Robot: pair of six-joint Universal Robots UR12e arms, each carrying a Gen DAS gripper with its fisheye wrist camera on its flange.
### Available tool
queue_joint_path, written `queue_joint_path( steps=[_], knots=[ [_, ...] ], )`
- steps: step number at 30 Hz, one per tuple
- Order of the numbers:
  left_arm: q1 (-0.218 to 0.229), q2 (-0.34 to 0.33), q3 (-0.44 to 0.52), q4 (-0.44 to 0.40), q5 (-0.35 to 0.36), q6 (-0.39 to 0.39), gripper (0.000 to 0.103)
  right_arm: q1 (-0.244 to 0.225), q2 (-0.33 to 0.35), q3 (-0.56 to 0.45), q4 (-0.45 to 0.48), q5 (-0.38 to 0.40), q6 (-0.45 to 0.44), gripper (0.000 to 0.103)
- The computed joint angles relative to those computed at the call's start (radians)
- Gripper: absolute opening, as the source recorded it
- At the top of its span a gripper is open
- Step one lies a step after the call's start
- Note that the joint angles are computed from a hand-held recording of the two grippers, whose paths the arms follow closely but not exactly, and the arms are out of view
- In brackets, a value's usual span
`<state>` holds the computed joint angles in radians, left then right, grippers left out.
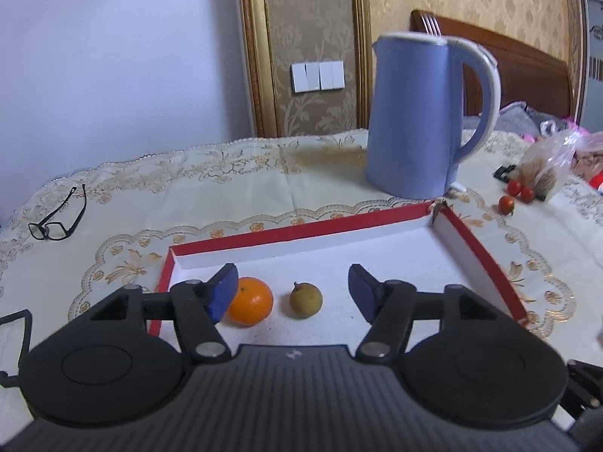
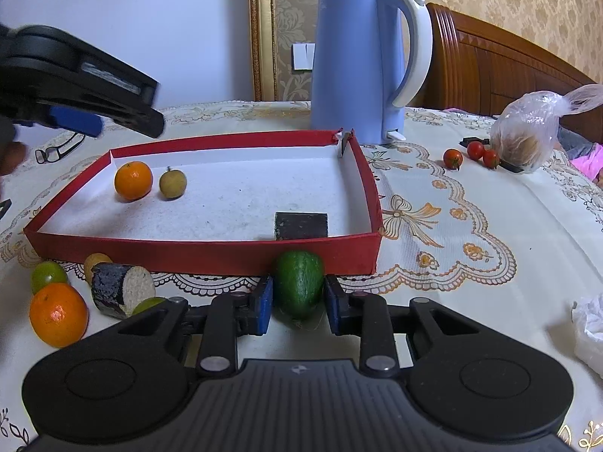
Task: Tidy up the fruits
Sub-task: 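Grasp the green avocado with the right gripper and lift it over the box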
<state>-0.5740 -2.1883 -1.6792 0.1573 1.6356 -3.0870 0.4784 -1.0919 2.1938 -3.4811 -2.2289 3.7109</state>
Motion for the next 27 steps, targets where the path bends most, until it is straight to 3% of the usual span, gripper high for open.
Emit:
queue_joint_path(
  steps=[12, 14, 21, 27],
  knots=[
    [0.043, 0.061, -0.138, 0.131, 0.013, -0.115, 0.101, 0.006, -0.004, 0.008, -0.021, -0.004, -0.005, 0.028],
    [0.048, 0.066, -0.156, 0.144, 0.028, -0.128, 0.103, 0.011, -0.006, 0.01, -0.034, -0.012, -0.018, 0.028],
    [0.081, 0.086, -0.202, 0.149, -0.04, -0.169, 0.103, 0.021, -0.011, 0.004, -0.093, -0.012, -0.074, 0.028],
    [0.074, 0.083, -0.219, 0.161, -0.003, -0.14, 0.103, 0.008, -0.009, -0.019, -0.11, 0.005, -0.131, 0.028]
  ],
)
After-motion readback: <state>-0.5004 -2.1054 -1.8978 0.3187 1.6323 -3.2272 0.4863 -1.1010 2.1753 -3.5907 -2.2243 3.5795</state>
